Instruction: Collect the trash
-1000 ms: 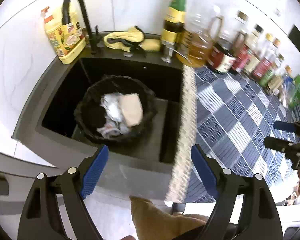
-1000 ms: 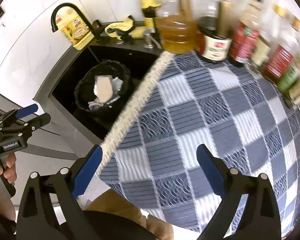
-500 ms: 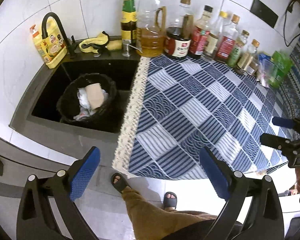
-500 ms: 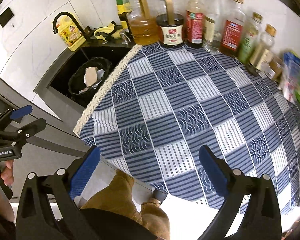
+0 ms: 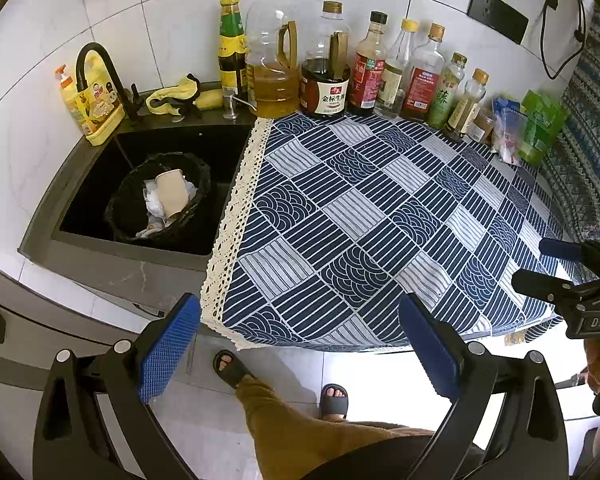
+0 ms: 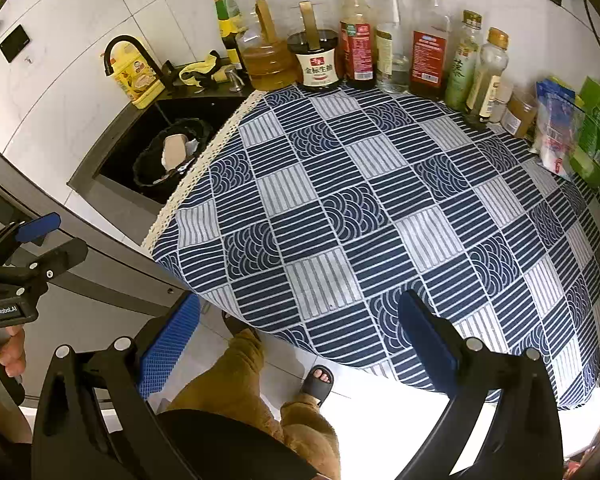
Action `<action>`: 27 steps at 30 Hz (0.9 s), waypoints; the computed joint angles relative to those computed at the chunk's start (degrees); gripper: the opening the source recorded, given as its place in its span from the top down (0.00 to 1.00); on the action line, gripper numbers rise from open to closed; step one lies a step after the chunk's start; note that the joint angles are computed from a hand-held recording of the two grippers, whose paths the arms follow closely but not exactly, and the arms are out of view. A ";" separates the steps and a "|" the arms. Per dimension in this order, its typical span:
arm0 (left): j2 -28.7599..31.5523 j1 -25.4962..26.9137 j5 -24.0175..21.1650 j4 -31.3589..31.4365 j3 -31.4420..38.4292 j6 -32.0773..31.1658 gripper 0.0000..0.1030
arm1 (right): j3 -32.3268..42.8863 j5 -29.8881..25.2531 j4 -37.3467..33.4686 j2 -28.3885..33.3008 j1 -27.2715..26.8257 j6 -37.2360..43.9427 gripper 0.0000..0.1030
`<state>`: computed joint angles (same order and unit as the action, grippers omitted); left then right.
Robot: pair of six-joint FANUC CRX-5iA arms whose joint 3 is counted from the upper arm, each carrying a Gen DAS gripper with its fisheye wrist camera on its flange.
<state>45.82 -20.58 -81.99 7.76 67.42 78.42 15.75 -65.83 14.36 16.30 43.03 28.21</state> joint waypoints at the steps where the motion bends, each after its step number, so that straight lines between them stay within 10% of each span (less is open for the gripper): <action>1: 0.02 -0.01 -0.10 0.39 -0.10 -0.08 0.06 | -0.48 0.09 0.08 -0.34 0.04 -0.23 0.05; 27: -0.41 0.17 -1.18 0.29 -1.02 -1.30 0.06 | -2.36 0.05 0.98 -1.30 0.74 -2.55 0.05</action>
